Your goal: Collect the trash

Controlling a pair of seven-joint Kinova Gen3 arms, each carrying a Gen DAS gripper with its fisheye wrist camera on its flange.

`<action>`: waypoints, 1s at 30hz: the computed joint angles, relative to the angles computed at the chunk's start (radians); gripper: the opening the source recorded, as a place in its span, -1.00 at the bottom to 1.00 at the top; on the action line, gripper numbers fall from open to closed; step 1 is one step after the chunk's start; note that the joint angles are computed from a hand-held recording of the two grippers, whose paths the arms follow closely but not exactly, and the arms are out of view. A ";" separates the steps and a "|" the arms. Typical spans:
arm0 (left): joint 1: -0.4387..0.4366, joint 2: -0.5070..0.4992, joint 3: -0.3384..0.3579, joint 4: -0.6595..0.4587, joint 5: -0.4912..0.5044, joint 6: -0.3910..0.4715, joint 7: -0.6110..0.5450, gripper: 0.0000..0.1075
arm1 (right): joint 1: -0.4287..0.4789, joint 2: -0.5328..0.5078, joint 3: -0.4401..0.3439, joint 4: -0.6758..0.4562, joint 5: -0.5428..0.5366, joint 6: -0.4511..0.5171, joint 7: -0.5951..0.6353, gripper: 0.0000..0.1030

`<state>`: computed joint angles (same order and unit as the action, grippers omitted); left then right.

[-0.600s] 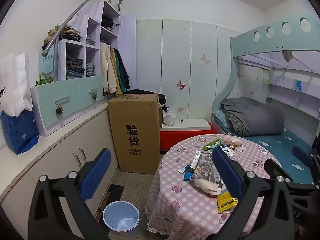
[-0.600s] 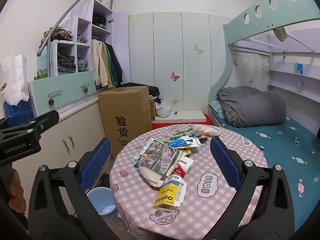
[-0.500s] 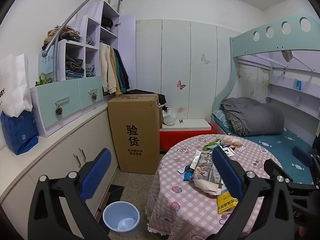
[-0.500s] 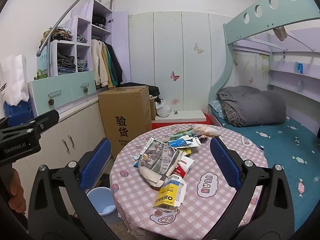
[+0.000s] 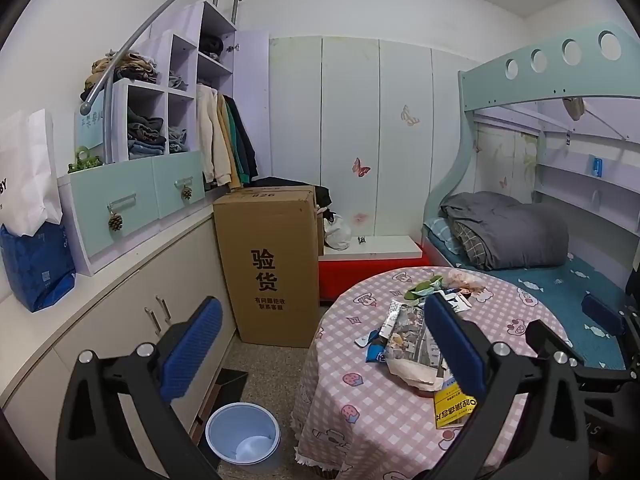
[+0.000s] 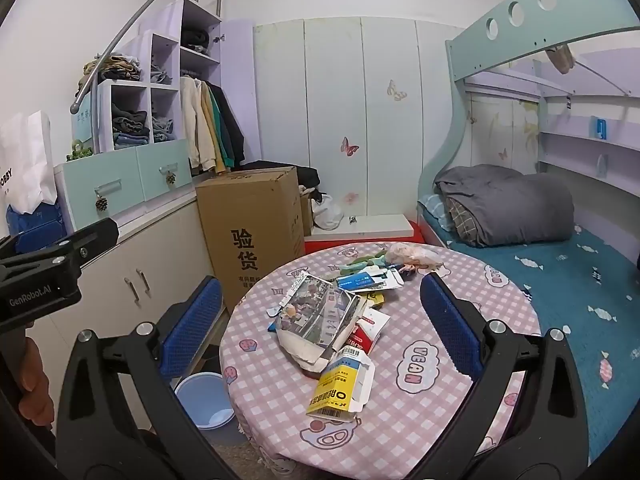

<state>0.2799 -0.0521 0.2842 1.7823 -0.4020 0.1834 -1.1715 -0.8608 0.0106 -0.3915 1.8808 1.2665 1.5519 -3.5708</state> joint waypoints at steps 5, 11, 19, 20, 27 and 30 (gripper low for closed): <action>0.001 0.008 0.000 0.001 -0.008 -0.005 0.006 0.84 | 0.001 -0.002 0.002 -0.001 -0.002 -0.005 0.005 0.88; 0.010 0.014 -0.003 0.001 -0.046 -0.004 0.044 0.84 | 0.008 -0.001 0.005 0.000 -0.006 -0.025 0.005 0.88; 0.031 0.024 -0.022 0.002 -0.080 -0.008 0.076 0.84 | 0.015 -0.007 0.005 -0.001 -0.013 -0.045 0.012 0.88; 0.033 0.024 -0.024 0.002 -0.076 -0.009 0.072 0.84 | 0.017 -0.009 0.005 0.001 -0.014 -0.049 0.011 0.88; 0.035 0.024 -0.027 0.002 -0.075 -0.009 0.070 0.84 | 0.019 -0.009 0.002 0.001 -0.016 -0.052 0.009 0.88; 0.038 0.024 -0.030 0.001 -0.064 -0.007 0.060 0.84 | 0.020 -0.006 0.002 -0.002 -0.017 -0.055 0.013 0.88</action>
